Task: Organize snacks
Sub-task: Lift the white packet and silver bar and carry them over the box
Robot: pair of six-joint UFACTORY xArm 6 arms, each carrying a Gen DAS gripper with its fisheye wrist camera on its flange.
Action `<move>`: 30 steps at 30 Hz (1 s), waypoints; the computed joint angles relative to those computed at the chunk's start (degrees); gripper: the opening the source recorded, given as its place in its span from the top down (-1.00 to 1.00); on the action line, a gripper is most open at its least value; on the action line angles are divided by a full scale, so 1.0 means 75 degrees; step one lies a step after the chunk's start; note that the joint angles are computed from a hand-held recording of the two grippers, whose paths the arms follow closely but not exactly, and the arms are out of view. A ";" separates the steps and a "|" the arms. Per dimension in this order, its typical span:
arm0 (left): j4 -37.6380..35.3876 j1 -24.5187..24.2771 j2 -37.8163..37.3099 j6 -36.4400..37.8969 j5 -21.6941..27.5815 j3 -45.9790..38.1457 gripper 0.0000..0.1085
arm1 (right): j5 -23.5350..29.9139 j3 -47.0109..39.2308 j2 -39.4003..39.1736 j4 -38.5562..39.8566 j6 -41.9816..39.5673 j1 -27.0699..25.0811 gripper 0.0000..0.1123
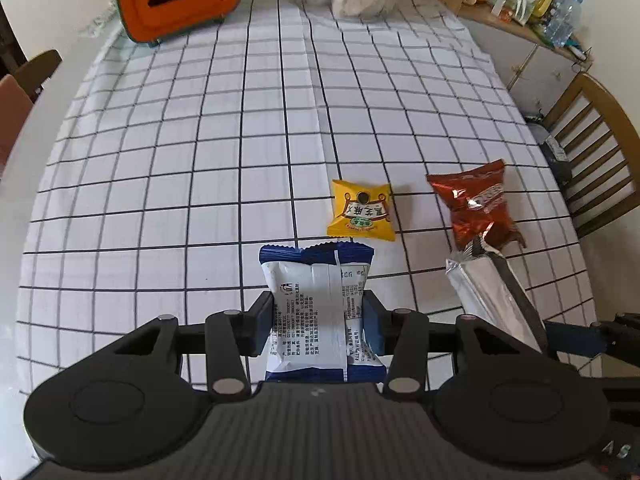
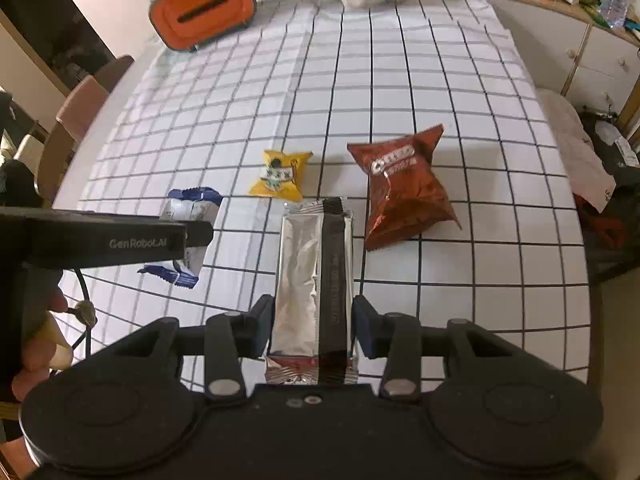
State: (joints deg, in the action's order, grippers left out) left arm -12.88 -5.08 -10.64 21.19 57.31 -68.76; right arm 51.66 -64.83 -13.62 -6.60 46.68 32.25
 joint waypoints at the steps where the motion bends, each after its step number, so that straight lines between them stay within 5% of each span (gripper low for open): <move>1: -0.0016 0.0025 -0.0110 -0.0012 0.0054 0.0007 0.16 | 0.0020 0.0032 -0.0126 -0.0044 0.0042 0.0030 0.26; 30: -0.0237 0.0594 -0.4039 0.0087 0.2504 0.1509 0.16 | 0.0663 0.1331 -0.3233 -0.0304 0.0528 0.1606 0.26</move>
State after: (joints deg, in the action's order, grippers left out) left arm -14.66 -0.62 -40.94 21.84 76.09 -57.45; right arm 56.63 -54.86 -37.87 -8.88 50.64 44.29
